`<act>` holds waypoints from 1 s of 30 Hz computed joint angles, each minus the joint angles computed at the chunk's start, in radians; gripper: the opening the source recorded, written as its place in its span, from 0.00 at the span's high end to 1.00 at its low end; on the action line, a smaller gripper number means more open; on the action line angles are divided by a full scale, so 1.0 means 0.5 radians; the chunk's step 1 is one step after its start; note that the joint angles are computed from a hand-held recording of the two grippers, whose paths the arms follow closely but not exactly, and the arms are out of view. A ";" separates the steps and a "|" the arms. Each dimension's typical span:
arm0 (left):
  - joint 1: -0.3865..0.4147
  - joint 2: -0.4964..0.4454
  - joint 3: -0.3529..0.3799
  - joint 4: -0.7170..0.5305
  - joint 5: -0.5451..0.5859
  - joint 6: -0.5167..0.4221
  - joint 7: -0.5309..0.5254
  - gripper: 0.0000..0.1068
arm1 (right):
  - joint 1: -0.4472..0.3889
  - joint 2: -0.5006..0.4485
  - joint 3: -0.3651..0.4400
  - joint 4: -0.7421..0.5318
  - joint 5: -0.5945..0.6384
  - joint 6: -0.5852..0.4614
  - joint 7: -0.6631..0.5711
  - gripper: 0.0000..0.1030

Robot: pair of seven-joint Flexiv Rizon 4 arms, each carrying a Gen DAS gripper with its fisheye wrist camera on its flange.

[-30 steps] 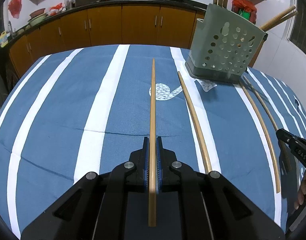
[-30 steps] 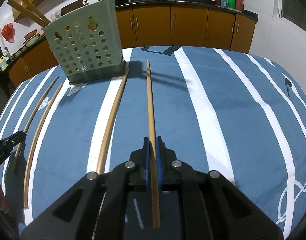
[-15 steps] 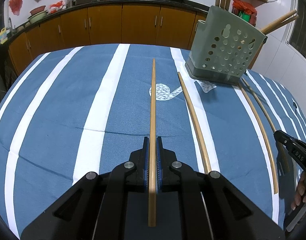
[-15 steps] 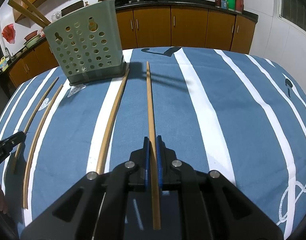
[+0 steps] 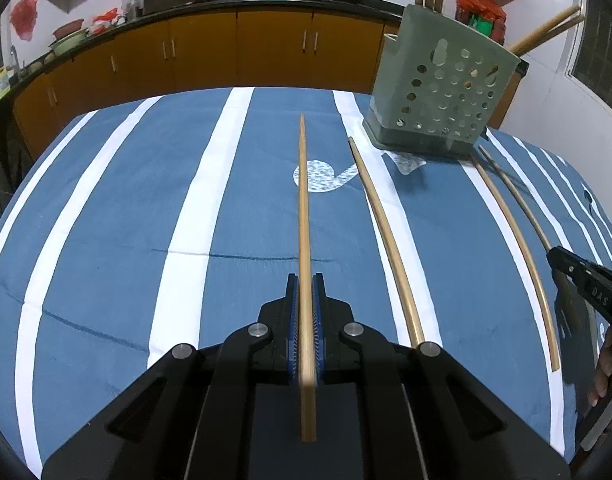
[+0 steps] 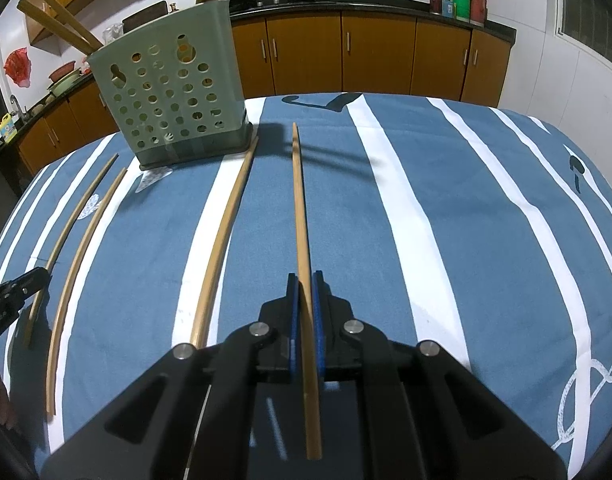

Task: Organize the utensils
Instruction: 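Hold the chopsticks in both tools just above the table, then raise the left tool's chopstick upright over the holder while the right tool raises its own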

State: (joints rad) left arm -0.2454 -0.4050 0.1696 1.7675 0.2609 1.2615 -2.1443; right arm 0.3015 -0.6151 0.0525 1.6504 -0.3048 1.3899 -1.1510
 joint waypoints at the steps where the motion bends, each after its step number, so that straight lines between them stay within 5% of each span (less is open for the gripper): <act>1: -0.001 0.000 0.000 0.000 0.001 -0.001 -0.001 0.93 | -0.001 0.000 0.001 0.001 0.001 0.000 -0.002 0.91; 19: 0.013 0.016 -0.016 0.004 0.010 -0.033 0.028 0.93 | -0.003 0.022 -0.009 0.023 0.006 0.003 -0.005 0.92; 30: -0.047 0.164 0.074 -0.045 0.235 0.067 -0.148 0.93 | 0.058 0.163 -0.170 0.105 -0.071 0.292 0.113 0.92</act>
